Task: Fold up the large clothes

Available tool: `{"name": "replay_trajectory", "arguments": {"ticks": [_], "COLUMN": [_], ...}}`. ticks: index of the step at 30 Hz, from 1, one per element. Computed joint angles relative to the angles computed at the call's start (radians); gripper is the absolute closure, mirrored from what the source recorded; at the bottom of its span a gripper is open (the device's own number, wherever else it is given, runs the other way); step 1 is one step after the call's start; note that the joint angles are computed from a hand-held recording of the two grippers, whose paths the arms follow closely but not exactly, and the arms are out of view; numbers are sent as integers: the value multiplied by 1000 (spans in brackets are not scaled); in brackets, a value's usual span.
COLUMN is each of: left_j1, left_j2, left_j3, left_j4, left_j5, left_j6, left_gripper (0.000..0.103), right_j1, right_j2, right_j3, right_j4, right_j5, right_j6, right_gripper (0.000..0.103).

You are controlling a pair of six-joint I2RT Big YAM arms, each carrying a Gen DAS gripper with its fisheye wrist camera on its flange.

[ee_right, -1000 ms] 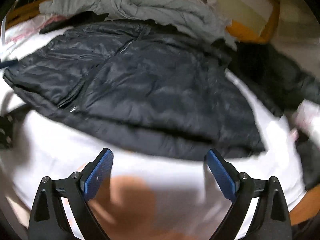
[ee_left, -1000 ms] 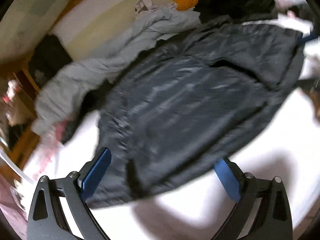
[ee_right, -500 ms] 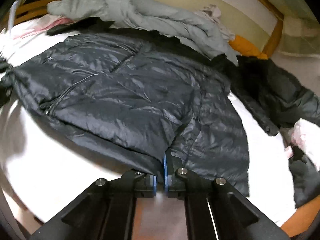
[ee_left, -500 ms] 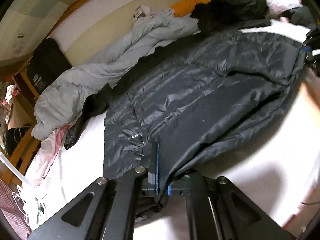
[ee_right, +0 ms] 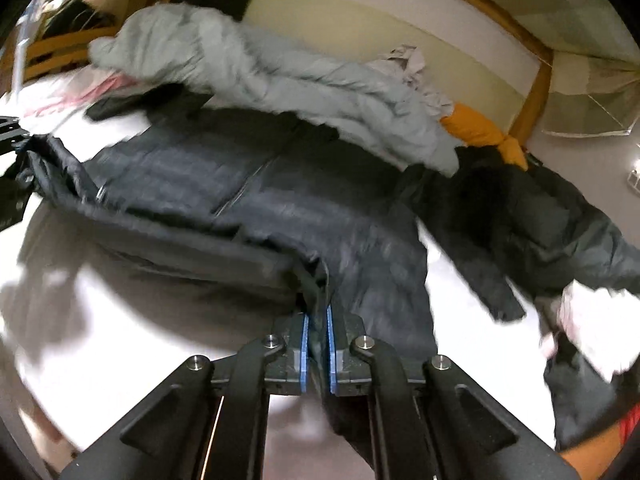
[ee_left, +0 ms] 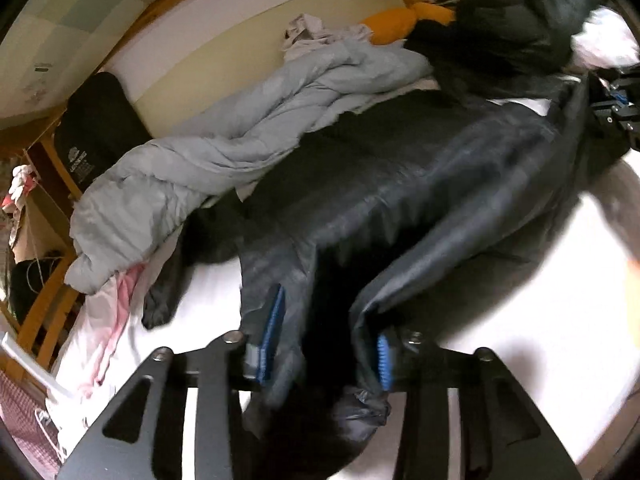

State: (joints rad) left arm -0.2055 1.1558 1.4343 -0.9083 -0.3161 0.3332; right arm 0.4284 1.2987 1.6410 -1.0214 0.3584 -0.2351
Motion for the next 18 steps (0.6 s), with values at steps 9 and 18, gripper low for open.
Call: {"name": "replay_trajectory", "arguments": {"ticks": [9,18], "left_j1": [136,169], "left_j2": [270,151], "left_j3": [163,5], "left_j4": [1,249], "left_j5": [124,106], "left_j6": [-20,-40], "left_gripper": [47,17], "right_j1": [-102,-144], "right_j2": [315,226], "right_j3": [240,106], "right_j4": [-42,180], "right_j5": [-137,-98], "right_j6": [50,91], "right_gripper": [96,37]}}
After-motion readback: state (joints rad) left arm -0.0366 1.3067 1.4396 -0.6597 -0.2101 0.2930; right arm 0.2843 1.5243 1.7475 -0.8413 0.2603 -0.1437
